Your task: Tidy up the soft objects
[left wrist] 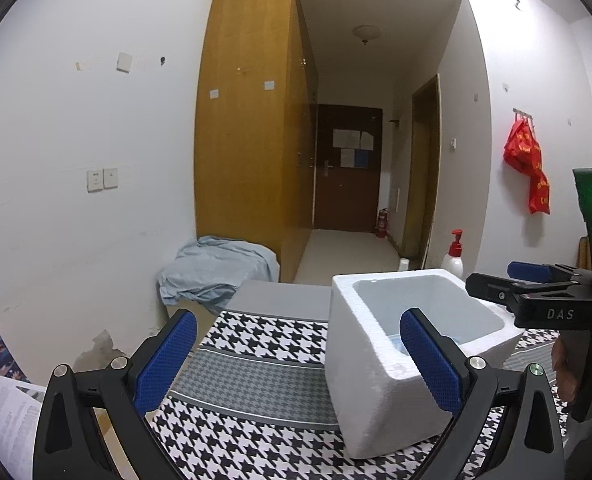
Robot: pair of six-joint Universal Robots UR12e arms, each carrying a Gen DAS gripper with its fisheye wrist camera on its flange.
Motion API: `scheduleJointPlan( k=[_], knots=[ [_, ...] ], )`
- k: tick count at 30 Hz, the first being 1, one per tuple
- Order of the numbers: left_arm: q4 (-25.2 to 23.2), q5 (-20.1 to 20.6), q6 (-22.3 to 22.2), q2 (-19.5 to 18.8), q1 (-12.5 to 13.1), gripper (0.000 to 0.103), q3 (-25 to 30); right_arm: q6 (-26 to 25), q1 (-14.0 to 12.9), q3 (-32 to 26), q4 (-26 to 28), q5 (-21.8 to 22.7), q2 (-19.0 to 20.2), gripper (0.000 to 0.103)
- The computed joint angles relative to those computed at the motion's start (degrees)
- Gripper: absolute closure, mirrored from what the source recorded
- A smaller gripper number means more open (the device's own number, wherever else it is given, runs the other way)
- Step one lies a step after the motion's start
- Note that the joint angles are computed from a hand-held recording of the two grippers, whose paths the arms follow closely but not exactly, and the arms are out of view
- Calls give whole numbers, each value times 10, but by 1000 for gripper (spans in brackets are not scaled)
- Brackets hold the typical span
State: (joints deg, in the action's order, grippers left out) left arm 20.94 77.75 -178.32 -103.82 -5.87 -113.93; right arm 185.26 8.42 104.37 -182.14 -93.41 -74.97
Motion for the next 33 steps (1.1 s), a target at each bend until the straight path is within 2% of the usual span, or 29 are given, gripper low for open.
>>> scheduleJointPlan(
  k=[3, 15, 23, 29, 33],
  knots=[
    [1, -9, 4, 2, -3, 1, -2, 4, -3, 11, -10, -5, -8, 0],
    [11, -66, 22, 11, -30, 1, -9, 31, -12, 82, -50, -81, -63, 0],
    [11, -101, 31, 18, -48, 1, -13, 45, -18, 133, -85, -113, -101, 0],
    [29, -97, 23, 19, -57, 1, -17, 39, -6, 160, -126, -155, -114, 0],
    [34, -102, 16, 21, -59, 1, -21, 26, -1, 174, -155, -163, -116, 0]
  ],
)
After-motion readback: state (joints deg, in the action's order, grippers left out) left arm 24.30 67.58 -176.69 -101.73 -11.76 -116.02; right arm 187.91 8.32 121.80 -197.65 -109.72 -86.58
